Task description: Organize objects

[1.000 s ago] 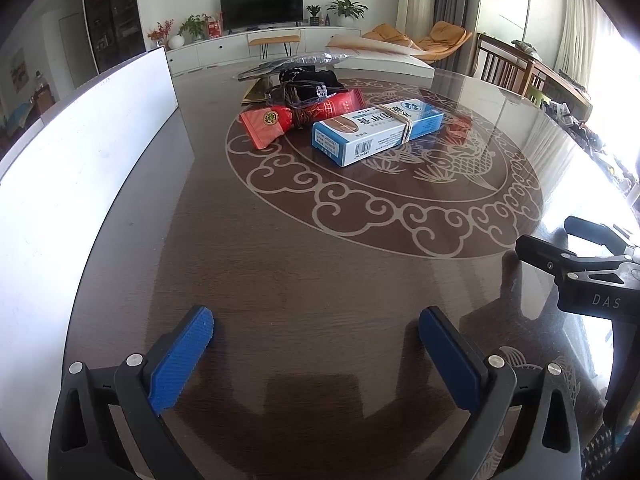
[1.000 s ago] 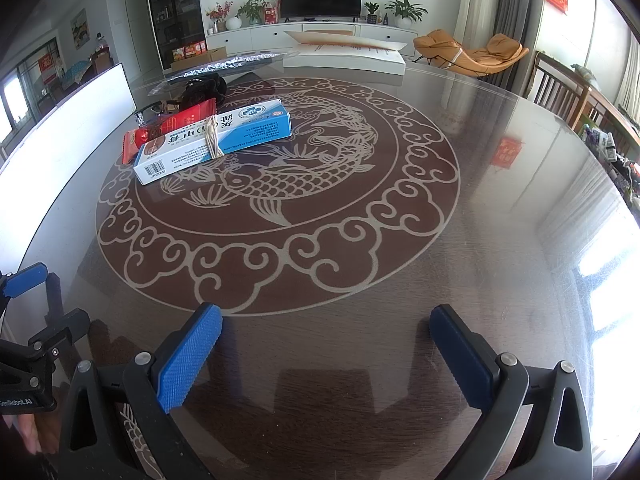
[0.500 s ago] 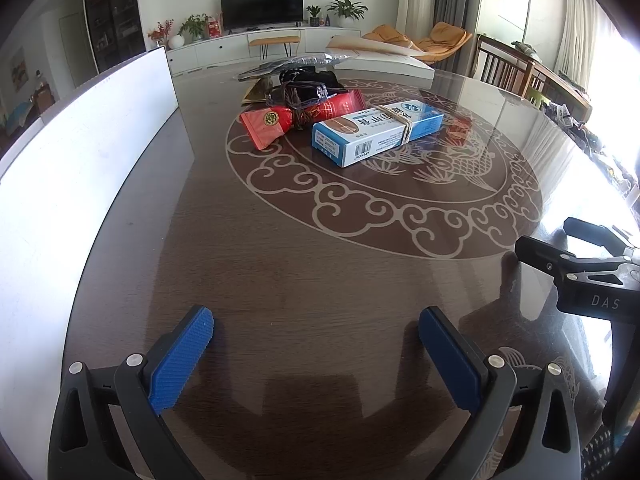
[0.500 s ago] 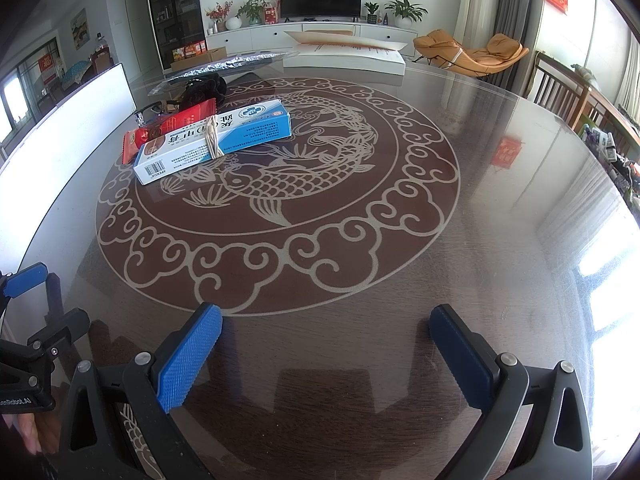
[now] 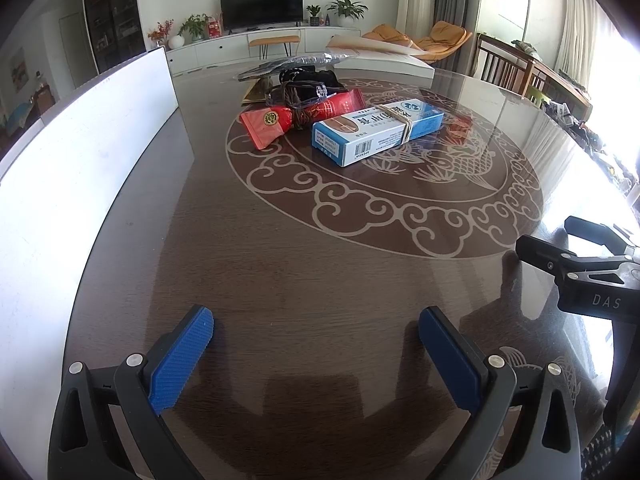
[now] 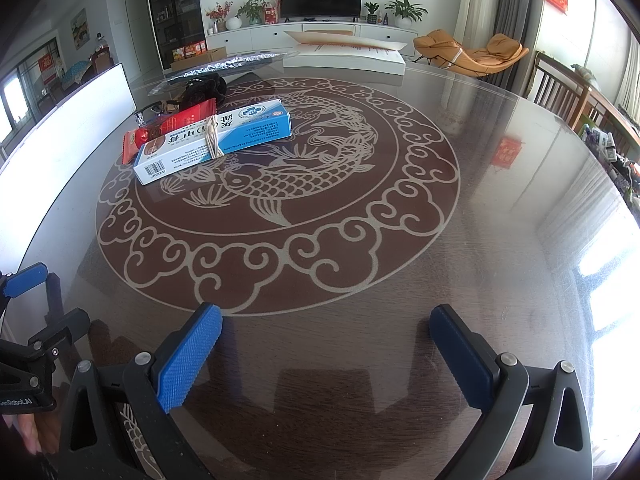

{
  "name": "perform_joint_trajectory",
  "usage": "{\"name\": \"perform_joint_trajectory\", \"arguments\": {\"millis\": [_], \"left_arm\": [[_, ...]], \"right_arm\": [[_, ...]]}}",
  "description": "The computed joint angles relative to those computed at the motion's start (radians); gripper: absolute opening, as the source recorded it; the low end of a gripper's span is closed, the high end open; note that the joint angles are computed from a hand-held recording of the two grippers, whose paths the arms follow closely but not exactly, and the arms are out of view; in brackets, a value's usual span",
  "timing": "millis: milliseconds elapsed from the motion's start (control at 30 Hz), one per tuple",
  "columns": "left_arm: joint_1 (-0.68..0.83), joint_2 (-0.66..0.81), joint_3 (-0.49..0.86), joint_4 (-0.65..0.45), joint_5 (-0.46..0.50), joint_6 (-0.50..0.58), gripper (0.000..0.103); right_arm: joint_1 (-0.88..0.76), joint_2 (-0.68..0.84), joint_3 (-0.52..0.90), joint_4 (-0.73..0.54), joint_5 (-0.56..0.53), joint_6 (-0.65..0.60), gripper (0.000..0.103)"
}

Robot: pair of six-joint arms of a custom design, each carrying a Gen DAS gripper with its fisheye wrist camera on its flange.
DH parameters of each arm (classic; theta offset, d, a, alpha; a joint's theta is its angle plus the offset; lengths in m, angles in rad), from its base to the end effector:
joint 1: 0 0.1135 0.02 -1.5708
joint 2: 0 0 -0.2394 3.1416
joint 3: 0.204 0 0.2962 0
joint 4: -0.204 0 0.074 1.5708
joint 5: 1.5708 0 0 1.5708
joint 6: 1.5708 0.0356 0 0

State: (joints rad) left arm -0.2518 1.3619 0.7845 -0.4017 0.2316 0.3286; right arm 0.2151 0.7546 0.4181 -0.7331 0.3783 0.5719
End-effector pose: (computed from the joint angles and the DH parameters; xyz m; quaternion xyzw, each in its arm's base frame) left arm 0.2950 -0.0843 0.1495 0.3042 0.9008 -0.0993 0.2936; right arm 0.1891 0.0278 0.1444 0.2147 0.9281 -0.0748 0.2948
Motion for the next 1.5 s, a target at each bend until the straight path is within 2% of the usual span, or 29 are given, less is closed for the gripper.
{"name": "perform_joint_trajectory", "arguments": {"millis": [1500], "left_arm": [[-0.005, 0.002, 0.002, -0.001, -0.006, 0.003, 0.103]], "right_arm": [[0.001, -0.002, 0.0, -0.002, 0.001, 0.001, 0.103]]}}
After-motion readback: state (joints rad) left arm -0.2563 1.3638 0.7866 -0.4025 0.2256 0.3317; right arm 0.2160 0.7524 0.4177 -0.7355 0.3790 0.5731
